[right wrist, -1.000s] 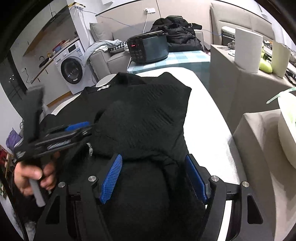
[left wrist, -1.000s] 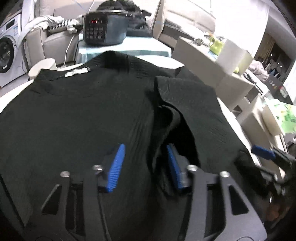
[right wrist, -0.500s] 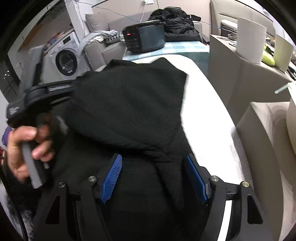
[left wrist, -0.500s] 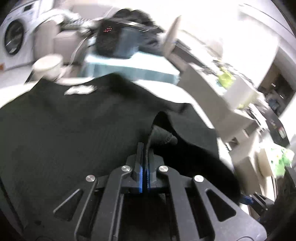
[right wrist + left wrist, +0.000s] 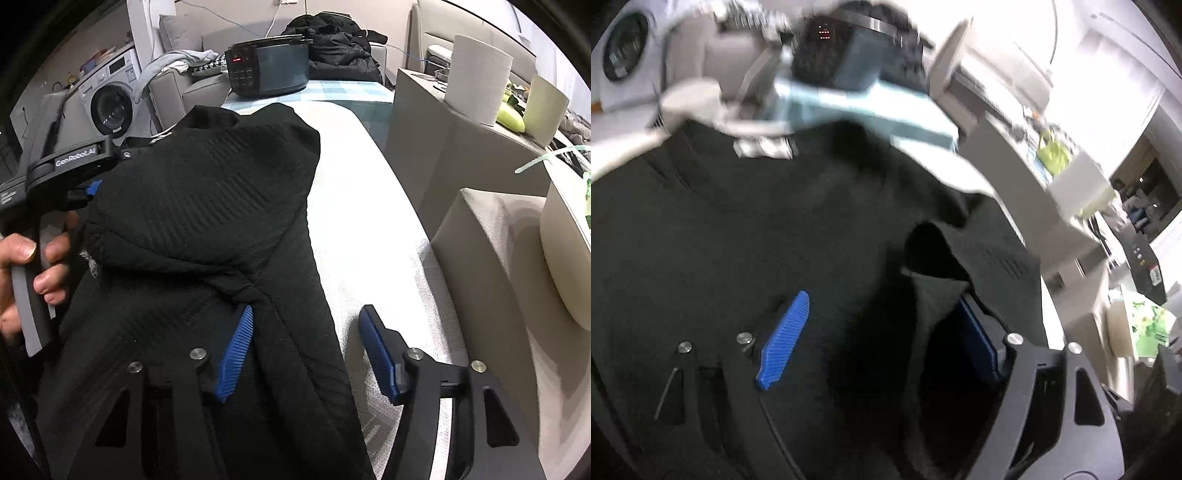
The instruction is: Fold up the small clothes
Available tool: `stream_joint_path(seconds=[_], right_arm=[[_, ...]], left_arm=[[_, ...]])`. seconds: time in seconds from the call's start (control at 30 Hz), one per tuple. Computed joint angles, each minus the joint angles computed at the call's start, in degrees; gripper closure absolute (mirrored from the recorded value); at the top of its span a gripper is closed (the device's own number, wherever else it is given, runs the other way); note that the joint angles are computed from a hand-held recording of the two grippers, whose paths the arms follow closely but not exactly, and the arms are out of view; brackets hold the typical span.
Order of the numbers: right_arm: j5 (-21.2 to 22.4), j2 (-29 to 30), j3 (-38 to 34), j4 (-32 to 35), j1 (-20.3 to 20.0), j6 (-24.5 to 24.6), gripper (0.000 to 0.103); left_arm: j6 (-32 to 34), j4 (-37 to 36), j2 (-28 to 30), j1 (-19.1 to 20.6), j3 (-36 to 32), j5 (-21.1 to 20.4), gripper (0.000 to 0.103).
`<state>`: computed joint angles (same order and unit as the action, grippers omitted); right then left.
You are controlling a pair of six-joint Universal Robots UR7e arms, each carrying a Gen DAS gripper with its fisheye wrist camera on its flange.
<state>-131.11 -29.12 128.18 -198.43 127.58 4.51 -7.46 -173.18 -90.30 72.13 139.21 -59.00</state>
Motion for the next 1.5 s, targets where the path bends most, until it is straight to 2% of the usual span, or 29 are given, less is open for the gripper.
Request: stream_joint_path(seconds=[0.07,0.13,0.17,0.23,0.37,0.43,0.53,0.57,0.63,0.67,0.7,0.73,0.77,0.8,0.83,0.9,0.97,1.1,1.17,1.2,1.23,1.3,1.37,1.5], right_arm=[[0.42,-0.05,-0.06,-0.06,0.06,-0.06,0.043],[2.71,-0.29,0.08,-1.16,-0.09,-1.03,0.043],[3.39,-0.38,0.01,-1.35,0.1,-1.33,0.043],[3.33,-0.08,-0.61,-1.65,0.78,-2.08,0.043],[3.11,0.41,-1.24,-1.08,0.62,-1.88,0.043],[2.31,0.75,-1.51,-0.31,0.39,-1.59,0.043],[0.53,1.07,-1.46,0.06,-0.01,-0.87,0.043],[0.01,1.27,-1.35,-0.89,-0.07,-0.91,0.043],[-1.18,1.31,-1.28,-1.16,-0.17,0.4,0.043],[-1.6,1.32,-1.24,-1.31,-0.18,1.04,0.043],[-2.11,1.29,-1.24,-1.28,-0.26,1.82,0.043],[-2.24,1.15,-1.4,-0.98,-0.37,2.37,0.043],[-2.37,1.04,-1.29,-1.04,-0.43,2.85,0.043],[-2.24,0.88,-1.06,-1.41,-0.48,3.15,0.043],[-1.56,0.62,-0.45,-2.34,-0.43,3.12,0.043],[-1.24,0.42,0.09,-3.36,-0.2,2.44,0.043],[-1.79,0.43,0.27,-3.36,0.03,2.39,0.043],[-1.92,0.06,1.14,-3.8,-0.21,3.99,0.043],[-1.97,0.2,1.33,-4.2,0.11,4.3,0.043],[-2.23,0.37,1.23,-4.44,0.21,3.97,0.043],[-2.29,0.4,1.15,-4.28,0.21,3.69,0.043],[-2.16,0.31,1.4,-4.44,0.2,3.31,0.043],[-2.02,0.19,1.7,-4.91,0.04,2.93,0.043],[-1.14,-0.13,2.15,-5.32,-0.55,2.77,0.043]], left_arm=[[2.22,-1.09,1.05,-0.68,-0.35,1.31,0.032],[2.8,-0.24,1.78,-0.48,-1.02,0.19,0.049],[3.48,-0.46,2.61,-0.7,-1.3,0.95,0.053],[5.46,-2.23,4.36,-0.88,-1.53,1.76,0.079],[7.51,-4.91,5.15,0.12,-1.69,-2.56,0.089],[9.17,-9.46,4.49,-0.29,-0.22,-4.39,0.096],[17.03,-23.87,3.54,-3.78,4.34,-3.46,0.097],[19.78,-29.13,4.0,-5.76,5.78,-1.05,0.097],[23.27,-32.68,6.23,-9.49,6.19,9.77,0.092],[22.37,-30.85,7.21,-10.6,5.69,14.92,0.088],[20.27,-26.62,7.97,-10.22,4.48,17.72,0.074],[16.33,-20.62,7.43,-9.31,3.41,18.47,0.065],[12.43,-16.42,6.53,-8.21,2.76,17.64,0.06],[10.38,-14.47,5.78,-7.37,2.55,16.48,0.049],[9.39,-14.0,5.51,-6.92,2.55,16.0,0.042],[8.6,-15.08,5.36,-6.79,3.1,16.87,0.039],[7.36,-14.15,4.9,-6.07,2.85,16.59,0.039],[4.66,-10.63,3.41,-2.48,1.64,9.65,0.039],[5.04,-11.97,4.64,-0.01,0.47,5.59,0.039],[6.44,-13.83,5.48,0.22,0.51,4.96,0.04],[8.27,-15.26,6.6,-0.05,0.48,5.38,0.049],[9.96,-13.73,7.23,-1.3,0.49,7.08,0.06],[10.1,-12.22,7.13,-1.81,0.61,7.56,0.062],[11.65,-10.8,8.02,-2.75,0.4,9.69,0.075]])
